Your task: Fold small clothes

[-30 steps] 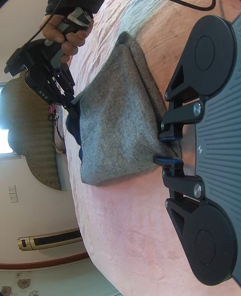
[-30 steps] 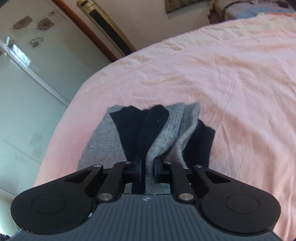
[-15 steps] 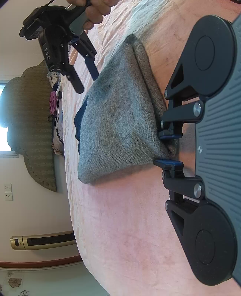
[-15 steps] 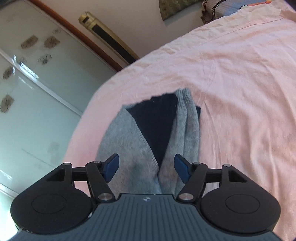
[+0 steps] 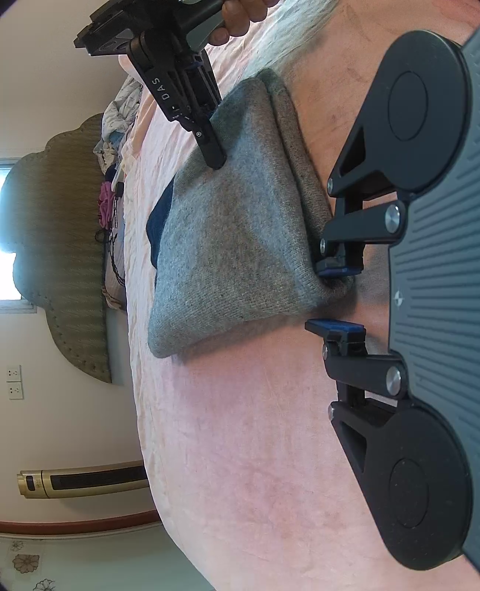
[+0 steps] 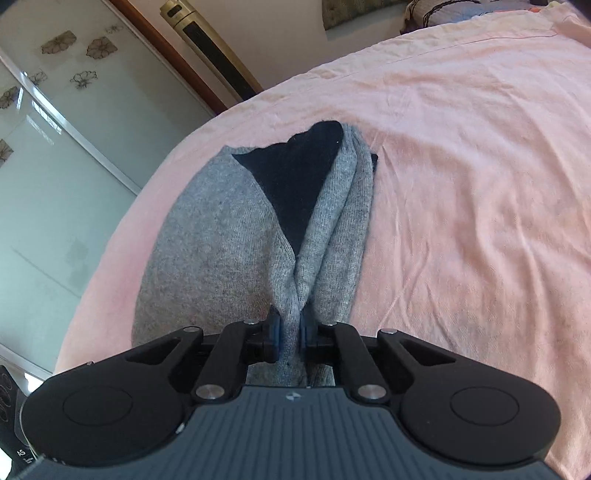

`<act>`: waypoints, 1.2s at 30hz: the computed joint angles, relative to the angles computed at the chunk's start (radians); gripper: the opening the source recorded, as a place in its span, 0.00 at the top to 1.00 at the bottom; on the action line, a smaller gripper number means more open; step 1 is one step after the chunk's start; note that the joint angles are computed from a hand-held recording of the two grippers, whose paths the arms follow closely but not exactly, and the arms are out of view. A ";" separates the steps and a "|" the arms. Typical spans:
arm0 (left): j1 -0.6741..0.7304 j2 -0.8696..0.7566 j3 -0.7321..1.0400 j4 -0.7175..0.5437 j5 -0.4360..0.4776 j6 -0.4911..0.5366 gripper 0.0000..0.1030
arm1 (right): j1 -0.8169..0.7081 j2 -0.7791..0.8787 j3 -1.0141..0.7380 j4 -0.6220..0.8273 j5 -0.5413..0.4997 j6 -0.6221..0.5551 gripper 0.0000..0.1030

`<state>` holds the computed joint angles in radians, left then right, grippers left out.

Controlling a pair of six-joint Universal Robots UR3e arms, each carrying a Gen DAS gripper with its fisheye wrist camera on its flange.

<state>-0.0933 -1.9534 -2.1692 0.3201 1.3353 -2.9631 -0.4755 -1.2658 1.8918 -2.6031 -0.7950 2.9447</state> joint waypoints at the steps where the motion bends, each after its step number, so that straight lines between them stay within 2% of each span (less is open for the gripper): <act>1: 0.000 0.000 0.000 0.000 0.000 0.000 0.79 | -0.002 -0.002 -0.005 0.013 0.014 0.011 0.83; 4: 0.007 0.028 -0.022 -0.009 -0.002 0.005 0.78 | -0.030 -0.040 0.000 0.083 0.069 0.021 0.56; 5: 0.024 0.066 -0.049 -0.027 -0.023 0.002 0.77 | -0.051 -0.071 0.037 0.060 0.094 0.034 0.39; 6: 0.067 0.121 -0.094 -0.049 -0.088 0.000 0.75 | -0.076 -0.109 0.078 0.039 0.109 0.038 0.23; 7: 0.130 0.178 -0.147 -0.070 -0.183 0.000 0.68 | -0.102 -0.150 0.110 0.052 0.121 0.023 0.19; 8: 0.215 0.235 -0.202 -0.101 -0.305 -0.009 0.60 | -0.132 -0.191 0.132 0.104 0.137 -0.016 0.18; 9: 0.282 0.264 -0.230 -0.134 -0.393 -0.027 0.35 | -0.158 -0.224 0.139 0.185 0.147 -0.067 0.18; 10: 0.336 0.263 -0.234 -0.159 -0.467 -0.062 0.18 | -0.182 -0.250 0.137 0.281 0.145 -0.128 0.17; 11: 0.365 0.232 -0.212 -0.171 -0.508 -0.105 0.17 | -0.187 -0.251 0.130 0.326 0.125 -0.158 0.17; 13: 0.348 0.158 -0.085 -0.281 -0.494 -0.198 0.18 | -0.169 -0.222 0.126 0.330 0.079 -0.155 0.17; 14: 0.343 0.112 -0.037 -0.289 -0.511 -0.238 0.19 | -0.168 -0.210 0.159 0.267 0.101 -0.144 0.17; 15: 0.339 0.066 0.004 -0.279 -0.539 -0.277 0.19 | -0.160 -0.197 0.155 0.268 0.115 -0.140 0.16; 16: 0.328 0.027 0.061 -0.320 -0.563 -0.299 0.19 | -0.148 -0.181 0.145 0.274 0.131 -0.134 0.17; 17: 0.313 -0.001 0.104 -0.341 -0.577 -0.317 0.23 | -0.131 -0.161 0.128 0.280 0.142 -0.131 0.20; 18: 0.300 -0.022 0.147 -0.397 -0.597 -0.306 0.51 | -0.111 -0.146 0.120 0.267 0.139 -0.136 0.26; 19: 0.282 -0.042 0.205 -0.511 -0.617 -0.266 0.83 | -0.090 -0.145 0.130 0.206 0.117 -0.127 0.30; 20: 0.258 -0.054 0.227 -0.545 -0.594 -0.259 0.84 | -0.069 -0.146 0.120 0.196 0.082 -0.123 0.46; 21: 0.244 -0.051 0.206 -0.495 -0.567 -0.265 0.87 | -0.059 -0.145 0.101 0.219 0.055 -0.126 0.71; 22: 0.237 -0.035 0.179 -0.460 -0.552 -0.253 0.89 | -0.062 -0.144 0.087 0.269 0.054 -0.146 0.77; 25: 0.263 0.117 0.028 -0.427 -0.561 -0.203 0.91 | -0.111 -0.237 0.161 0.354 0.086 -0.271 0.78; 27: 0.291 0.211 -0.059 -0.469 -0.588 -0.101 0.90 | -0.172 -0.350 0.222 0.492 0.126 -0.394 0.78; 28: 0.284 0.237 -0.071 -0.526 -0.562 -0.043 0.89 | -0.198 -0.394 0.255 0.536 0.131 -0.438 0.79; 29: 0.265 0.235 -0.079 -0.518 -0.506 -0.025 0.87 | -0.205 -0.414 0.283 0.534 0.107 -0.453 0.78; 30: 0.258 0.220 -0.113 -0.435 -0.478 -0.017 0.84 | -0.217 -0.420 0.309 0.530 0.094 -0.482 0.80; 31: 0.273 0.200 -0.154 -0.339 -0.502 -0.005 0.83 | -0.244 -0.406 0.293 0.603 0.125 -0.542 0.76; 32: 0.278 0.184 -0.179 -0.268 -0.504 -0.015 0.76 | -0.250 -0.366 0.235 0.679 0.138 -0.543 0.65; 33: 0.277 0.165 -0.198 -0.199 -0.501 -0.032 0.68 | -0.249 -0.331 0.179 0.705 0.150 -0.494 0.46; 34: 0.272 0.142 -0.219 -0.115 -0.493 -0.053 0.58 | -0.256 -0.320 0.165 0.647 0.182 -0.427 0.34; 35: 0.261 0.125 -0.234 -0.042 -0.474 -0.083 0.54 | -0.260 -0.315 0.183 0.521 0.219 -0.351 0.19; 36: 0.252 0.124 -0.243 -0.013 -0.460 -0.092 0.42 | -0.246 -0.275 0.165 0.400 0.256 -0.291 0.17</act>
<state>0.1590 -1.8293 -2.4122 0.3074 0.8758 -3.0556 -0.7219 -1.5413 2.0563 -2.2032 -0.5394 2.6536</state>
